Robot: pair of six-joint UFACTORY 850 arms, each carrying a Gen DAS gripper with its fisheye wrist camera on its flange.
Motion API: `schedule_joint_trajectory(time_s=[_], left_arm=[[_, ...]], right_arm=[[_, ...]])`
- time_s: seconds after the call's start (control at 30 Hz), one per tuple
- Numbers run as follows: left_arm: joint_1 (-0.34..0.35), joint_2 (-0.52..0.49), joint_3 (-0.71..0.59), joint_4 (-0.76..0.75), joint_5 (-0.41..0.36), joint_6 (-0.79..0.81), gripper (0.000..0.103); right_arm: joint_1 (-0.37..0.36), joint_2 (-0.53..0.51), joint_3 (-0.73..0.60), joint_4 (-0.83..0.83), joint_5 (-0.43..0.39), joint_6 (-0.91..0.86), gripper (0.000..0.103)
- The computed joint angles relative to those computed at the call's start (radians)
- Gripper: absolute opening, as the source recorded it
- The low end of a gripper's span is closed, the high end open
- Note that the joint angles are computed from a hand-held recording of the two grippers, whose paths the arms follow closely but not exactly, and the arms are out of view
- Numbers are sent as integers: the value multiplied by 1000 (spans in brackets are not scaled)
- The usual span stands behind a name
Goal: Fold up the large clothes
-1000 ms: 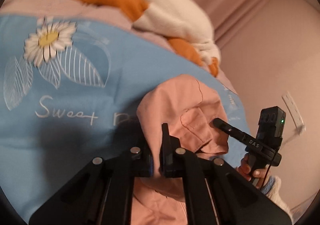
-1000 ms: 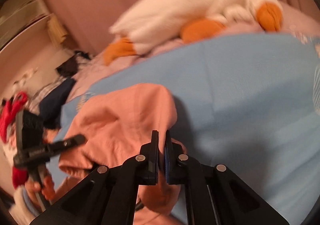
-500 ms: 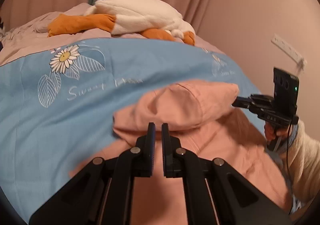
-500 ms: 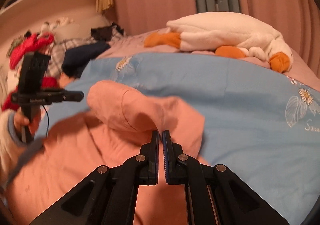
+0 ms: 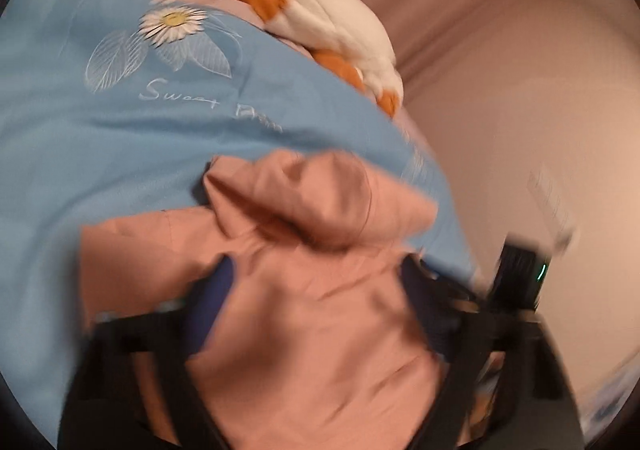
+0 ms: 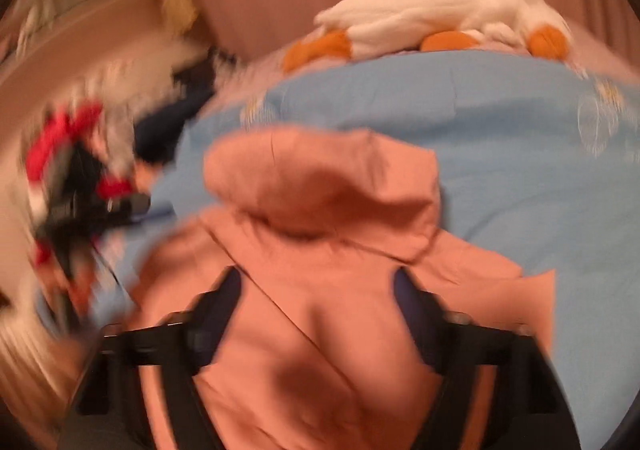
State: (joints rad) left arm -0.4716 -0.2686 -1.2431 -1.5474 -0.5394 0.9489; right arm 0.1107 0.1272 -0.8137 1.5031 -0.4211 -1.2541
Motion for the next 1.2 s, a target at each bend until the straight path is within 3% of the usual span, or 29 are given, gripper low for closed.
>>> schedule_joint_trajectory(time_s=[0.13, 0.23, 0.37, 0.5, 0.57, 0.6, 0.67, 0.73, 0.83, 1.07, 1.2], left_arm=[[2, -54, -53, -88, -96, -88, 87], [1, -132, -129, -79, -183, -249, 87], [2, -201, -178, -236, -265, -280, 87], [7, -248, -224, -260, -257, -386, 86], [6, -258, -231, -239, -231, -444, 75], [6, -263, -227, -252, -231, -459, 64], [4, -264, -203, -320, -240, -459, 46], [5, -256, -181, -370, -240, -429, 22], [1, -250, -188, -351, -229, -391, 7], [2, -139, -108, -258, -237, -203, 5], [-2, -57, 1, -146, -182, -219, 5]], right_arm=[[-40, -37, -8, 156, -141, 124, 80], [-80, -115, -24, 266, -312, 287, 80], [-76, -170, -24, 473, -395, 303, 80], [-61, -205, -44, 483, -362, 422, 80], [-61, -216, -38, 492, -349, 480, 72], [-61, -216, -25, 521, -351, 478, 57], [-61, -214, -11, 566, -357, 452, 44], [-53, -199, 4, 616, -332, 398, 22], [-45, -180, 16, 653, -315, 323, 12], [-33, -105, 41, 537, -309, 237, 9], [-21, -92, 67, 383, -276, 349, 9]])
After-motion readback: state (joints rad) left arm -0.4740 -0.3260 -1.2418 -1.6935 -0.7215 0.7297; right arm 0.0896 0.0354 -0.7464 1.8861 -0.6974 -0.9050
